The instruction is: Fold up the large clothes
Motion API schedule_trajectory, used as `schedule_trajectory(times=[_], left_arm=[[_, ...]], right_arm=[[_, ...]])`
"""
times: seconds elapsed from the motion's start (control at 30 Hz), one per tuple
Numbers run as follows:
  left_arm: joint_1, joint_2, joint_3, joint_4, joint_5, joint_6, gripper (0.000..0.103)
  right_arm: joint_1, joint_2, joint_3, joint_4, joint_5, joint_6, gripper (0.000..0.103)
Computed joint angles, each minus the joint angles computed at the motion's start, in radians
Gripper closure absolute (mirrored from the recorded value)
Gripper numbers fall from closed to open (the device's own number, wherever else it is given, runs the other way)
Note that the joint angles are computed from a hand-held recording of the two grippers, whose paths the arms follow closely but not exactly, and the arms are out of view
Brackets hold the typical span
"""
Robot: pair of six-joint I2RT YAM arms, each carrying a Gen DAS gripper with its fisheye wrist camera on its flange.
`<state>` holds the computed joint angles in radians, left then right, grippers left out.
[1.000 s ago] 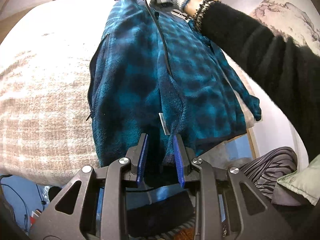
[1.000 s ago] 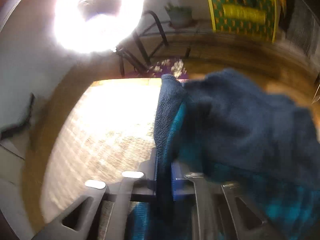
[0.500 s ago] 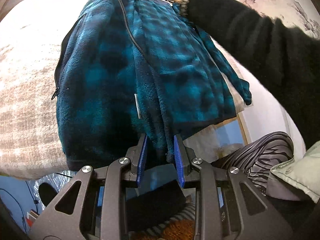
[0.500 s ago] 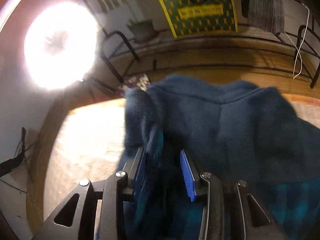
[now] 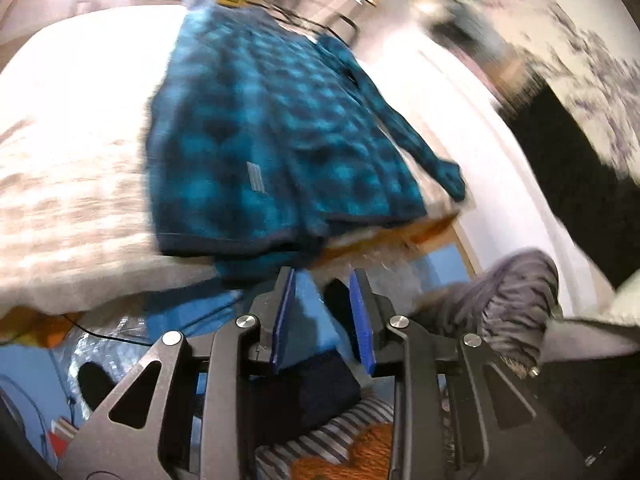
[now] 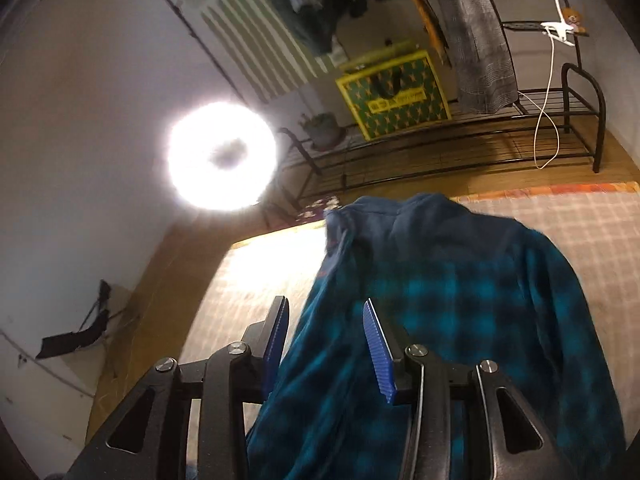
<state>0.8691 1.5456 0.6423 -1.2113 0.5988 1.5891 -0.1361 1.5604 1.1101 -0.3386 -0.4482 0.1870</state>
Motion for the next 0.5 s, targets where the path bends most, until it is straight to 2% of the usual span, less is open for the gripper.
schedule_trajectory(times=[0.13,0.2,0.23,0.27,0.3,0.37,0.5], left_arm=[[0.050,0.068,0.108,0.035,0.060,-0.093,0.075],[0.035,0.118,0.159,0.064,0.082,-0.173,0.070],[0.030,0.137,0.178,0.074,0.089,-0.200,0.062],[0.013,0.156,0.195,0.104,0.098,-0.255,0.054],[-0.001,0.173,0.205,0.127,0.103,-0.292,0.051],[-0.041,0.217,0.231,0.184,0.102,-0.389,0.051],[-0.115,0.304,0.250,0.288,0.081,-0.533,0.051]], right_arm=[[0.004,-0.346,-0.237,-0.106,-0.053,-0.013,0.056],[-0.010,-0.513,-0.321,-0.184,-0.099,-0.014,0.055],[-0.030,-0.618,-0.355,-0.257,-0.137,-0.025,0.055],[-0.040,-0.685,-0.380,-0.295,-0.158,-0.029,0.055],[-0.061,-0.760,-0.403,-0.341,-0.193,-0.039,0.052],[-0.109,-0.871,-0.431,-0.438,-0.250,-0.062,0.043],[-0.117,-1.043,-0.468,-0.580,-0.256,-0.083,0.043]])
